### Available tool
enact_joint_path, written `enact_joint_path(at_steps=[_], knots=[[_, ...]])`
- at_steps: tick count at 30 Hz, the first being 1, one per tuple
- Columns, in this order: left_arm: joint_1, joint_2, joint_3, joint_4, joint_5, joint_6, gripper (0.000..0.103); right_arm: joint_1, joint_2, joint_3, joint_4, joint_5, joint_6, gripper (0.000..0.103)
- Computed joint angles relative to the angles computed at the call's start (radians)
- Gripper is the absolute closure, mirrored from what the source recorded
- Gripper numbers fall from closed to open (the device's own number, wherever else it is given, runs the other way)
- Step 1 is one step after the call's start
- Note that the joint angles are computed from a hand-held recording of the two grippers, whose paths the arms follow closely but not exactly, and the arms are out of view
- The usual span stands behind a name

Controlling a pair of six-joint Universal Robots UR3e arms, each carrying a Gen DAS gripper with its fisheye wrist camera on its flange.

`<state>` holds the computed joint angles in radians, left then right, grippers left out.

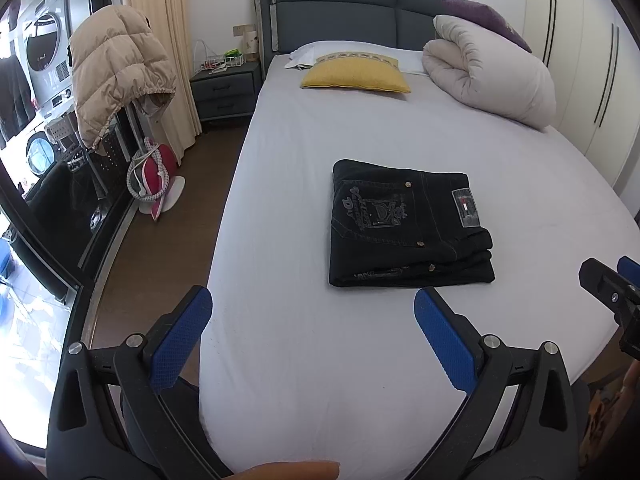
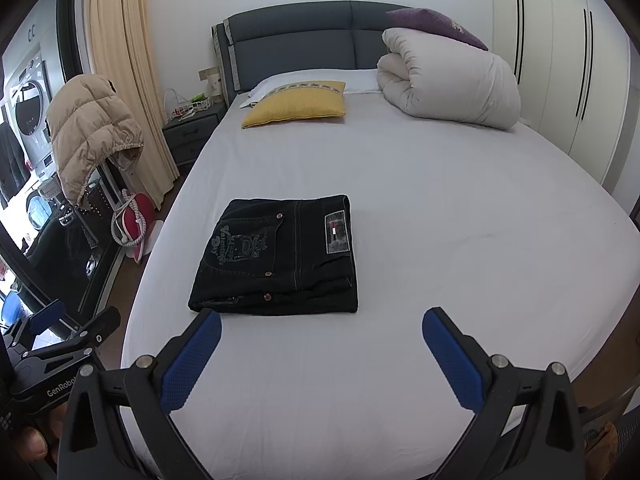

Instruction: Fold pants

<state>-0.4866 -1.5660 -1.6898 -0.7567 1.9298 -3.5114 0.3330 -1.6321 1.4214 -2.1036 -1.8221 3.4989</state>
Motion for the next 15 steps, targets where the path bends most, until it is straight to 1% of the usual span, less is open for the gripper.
enact_joint_path(at_steps=[15], knots=[[-0.006, -0.002, -0.014, 0.010, -0.002, -0.008, 0.000, 0.009, 0.002, 0.012, -0.002, -0.002, 0.009, 0.000]])
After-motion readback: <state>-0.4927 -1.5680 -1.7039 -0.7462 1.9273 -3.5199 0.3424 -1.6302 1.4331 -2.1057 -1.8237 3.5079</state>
